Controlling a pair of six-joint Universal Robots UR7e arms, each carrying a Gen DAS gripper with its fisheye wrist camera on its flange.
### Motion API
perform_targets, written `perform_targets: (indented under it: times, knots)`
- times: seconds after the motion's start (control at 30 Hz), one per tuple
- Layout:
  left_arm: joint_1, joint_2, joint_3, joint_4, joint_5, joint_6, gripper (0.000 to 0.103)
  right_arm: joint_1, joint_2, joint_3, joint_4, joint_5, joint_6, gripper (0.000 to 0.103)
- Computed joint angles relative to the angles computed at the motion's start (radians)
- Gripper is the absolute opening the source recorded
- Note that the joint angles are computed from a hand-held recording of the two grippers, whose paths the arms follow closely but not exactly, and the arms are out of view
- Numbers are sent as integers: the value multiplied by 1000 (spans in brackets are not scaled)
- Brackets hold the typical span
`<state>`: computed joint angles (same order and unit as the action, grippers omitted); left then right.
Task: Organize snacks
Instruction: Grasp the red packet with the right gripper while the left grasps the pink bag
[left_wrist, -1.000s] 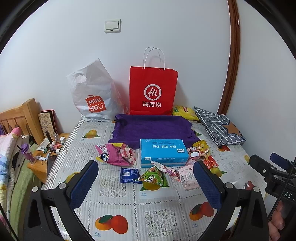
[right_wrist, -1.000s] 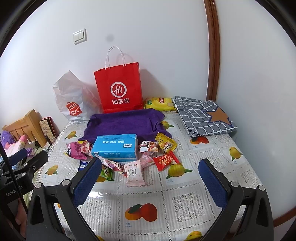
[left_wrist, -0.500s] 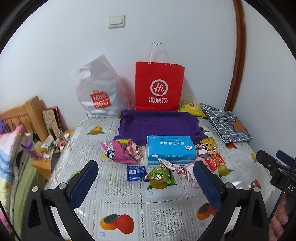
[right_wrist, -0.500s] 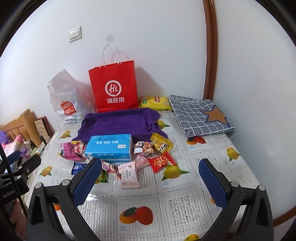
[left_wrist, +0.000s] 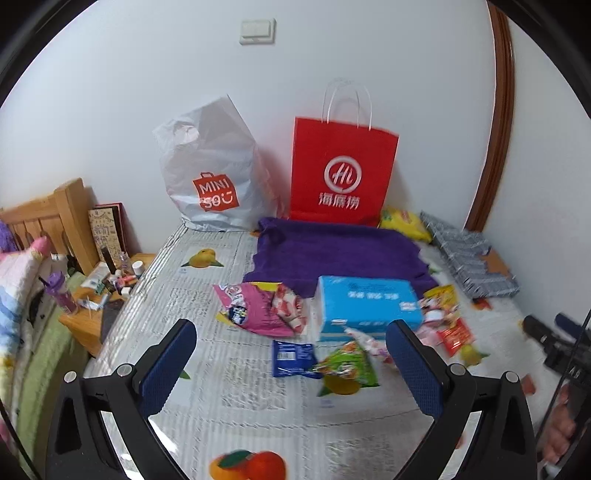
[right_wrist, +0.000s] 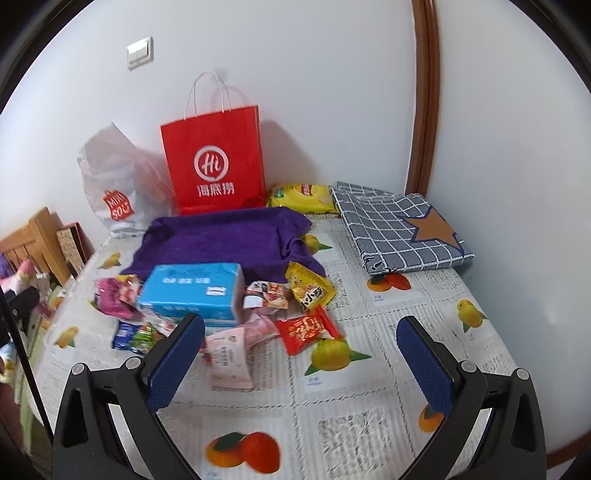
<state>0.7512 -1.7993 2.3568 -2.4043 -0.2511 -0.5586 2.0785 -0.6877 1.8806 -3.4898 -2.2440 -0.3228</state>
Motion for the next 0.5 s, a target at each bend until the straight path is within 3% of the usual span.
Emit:
perform_targets:
  times: [0.1, 0.23, 0.33, 0.4, 0.5]
  knots:
    - [48, 71, -14, -85, 40, 94, 103, -34, 28, -28, 2, 19, -2, 103]
    - [121, 169, -28, -388, -10, 350, 103, -77, 64, -75, 39, 40, 9, 100]
    - [182, 211, -56, -470, -79, 432, 103, -108, 93, -116, 94, 41, 21, 92]
    - [211, 246, -66, -545, -80, 478, 103, -130, 106, -143, 146, 52, 36, 87]
    - [249, 264, -85, -556, -109, 486, 103, -156, 126, -172, 194, 65, 42, 79]
